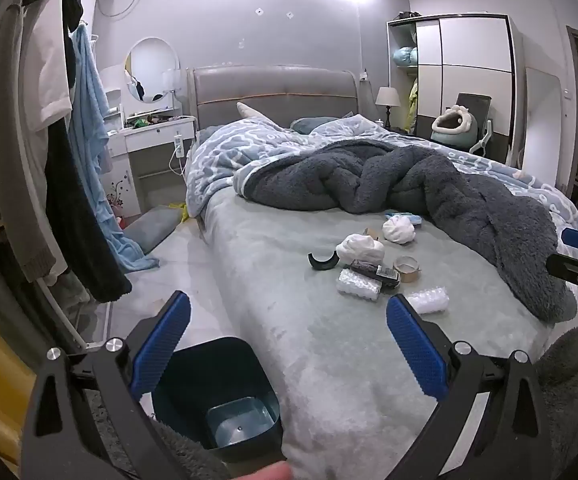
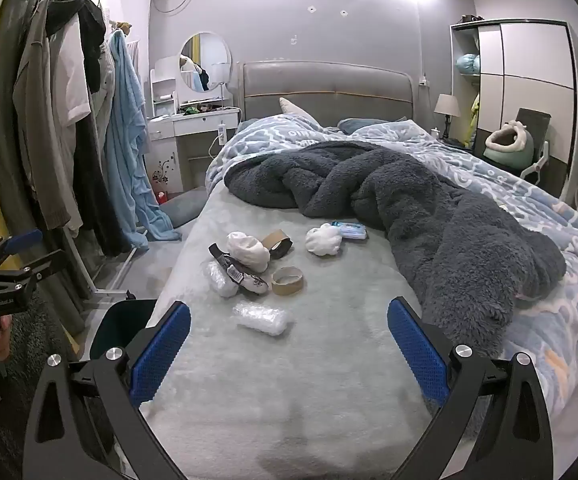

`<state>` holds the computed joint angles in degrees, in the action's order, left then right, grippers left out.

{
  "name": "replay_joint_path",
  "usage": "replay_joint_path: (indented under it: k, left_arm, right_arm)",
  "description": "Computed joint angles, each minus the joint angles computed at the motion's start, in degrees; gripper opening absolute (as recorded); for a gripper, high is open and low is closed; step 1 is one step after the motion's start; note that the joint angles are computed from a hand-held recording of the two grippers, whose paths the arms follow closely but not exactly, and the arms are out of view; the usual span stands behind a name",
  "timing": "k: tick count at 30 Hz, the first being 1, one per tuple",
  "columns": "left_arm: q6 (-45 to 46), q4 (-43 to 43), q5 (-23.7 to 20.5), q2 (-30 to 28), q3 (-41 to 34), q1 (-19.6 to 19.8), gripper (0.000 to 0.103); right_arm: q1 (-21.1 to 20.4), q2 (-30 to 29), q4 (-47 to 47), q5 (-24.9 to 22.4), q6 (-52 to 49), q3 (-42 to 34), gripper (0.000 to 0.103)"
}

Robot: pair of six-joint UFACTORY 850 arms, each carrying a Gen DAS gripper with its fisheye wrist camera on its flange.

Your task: Collect trash

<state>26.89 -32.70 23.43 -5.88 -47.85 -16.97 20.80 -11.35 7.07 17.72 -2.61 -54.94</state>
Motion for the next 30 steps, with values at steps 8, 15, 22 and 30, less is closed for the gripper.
replay_joint_path:
  k: [8,15,22,30]
  left_arm:
    - [0.1,-0.6,-0.4,-1.5,-0.6,-0.4,0.1]
    - [-0.6,1.2,0.2,0.3,0.4,-0.4,0.1]
    - [-2.1,2.2,-1.5,-0.2,-0.4,0.0,0.1]
    - [-1.7,1.6,-1.0,-0.1,-0.1,0.1,0.1]
  right_arm:
    - [0.0,-0.1,-0.1,0.0,0.3,-0.1,0.1]
    - [0.1,-0.2,0.5,-0.1,-0.3,-0.2,0.1]
    - [0.0,-0.1,-0.3,0.0,0.6,-0.1,0.1]
    - [0.0,-0.1,-0.4,-0.1,0.6,-0.1,0.1]
